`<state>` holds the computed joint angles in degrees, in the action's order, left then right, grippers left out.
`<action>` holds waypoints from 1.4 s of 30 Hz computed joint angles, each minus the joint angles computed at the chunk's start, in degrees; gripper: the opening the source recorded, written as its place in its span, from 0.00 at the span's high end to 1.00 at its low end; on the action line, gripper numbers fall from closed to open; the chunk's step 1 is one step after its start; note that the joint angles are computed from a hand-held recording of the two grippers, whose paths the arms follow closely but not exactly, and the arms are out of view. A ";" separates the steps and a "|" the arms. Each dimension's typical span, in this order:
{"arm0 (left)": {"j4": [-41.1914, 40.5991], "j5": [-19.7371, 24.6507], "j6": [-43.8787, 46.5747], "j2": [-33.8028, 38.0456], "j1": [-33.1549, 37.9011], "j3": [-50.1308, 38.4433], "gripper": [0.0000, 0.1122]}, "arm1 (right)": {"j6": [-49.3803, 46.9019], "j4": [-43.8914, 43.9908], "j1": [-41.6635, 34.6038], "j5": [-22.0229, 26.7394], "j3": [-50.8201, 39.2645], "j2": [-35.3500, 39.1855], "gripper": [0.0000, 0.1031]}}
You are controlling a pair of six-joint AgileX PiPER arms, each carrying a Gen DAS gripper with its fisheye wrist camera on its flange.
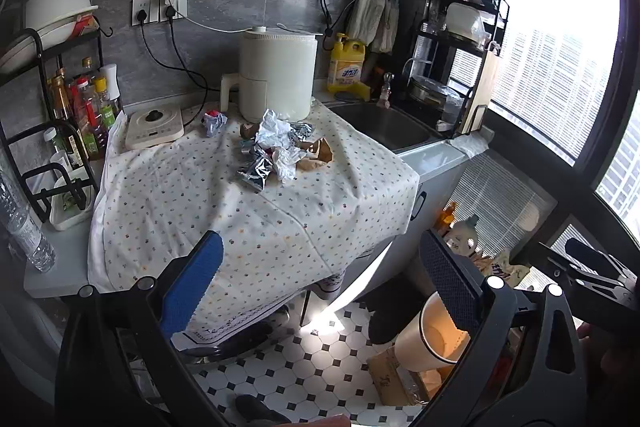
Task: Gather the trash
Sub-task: 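Approach the trash pile on the cloth-covered counter with both tools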
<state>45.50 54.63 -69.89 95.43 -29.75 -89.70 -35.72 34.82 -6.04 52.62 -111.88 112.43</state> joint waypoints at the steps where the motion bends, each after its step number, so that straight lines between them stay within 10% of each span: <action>1: -0.11 0.15 0.08 -0.03 0.04 -0.15 0.13 | -0.19 0.10 0.04 0.00 0.11 -0.07 0.07; 42: 2.99 4.55 -7.89 -3.53 -4.07 6.17 0.13 | -4.39 2.90 -0.26 1.19 0.45 0.60 0.07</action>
<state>48.49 59.18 -77.78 91.91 -33.83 -83.53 -40.12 37.72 -6.31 53.81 -111.43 113.02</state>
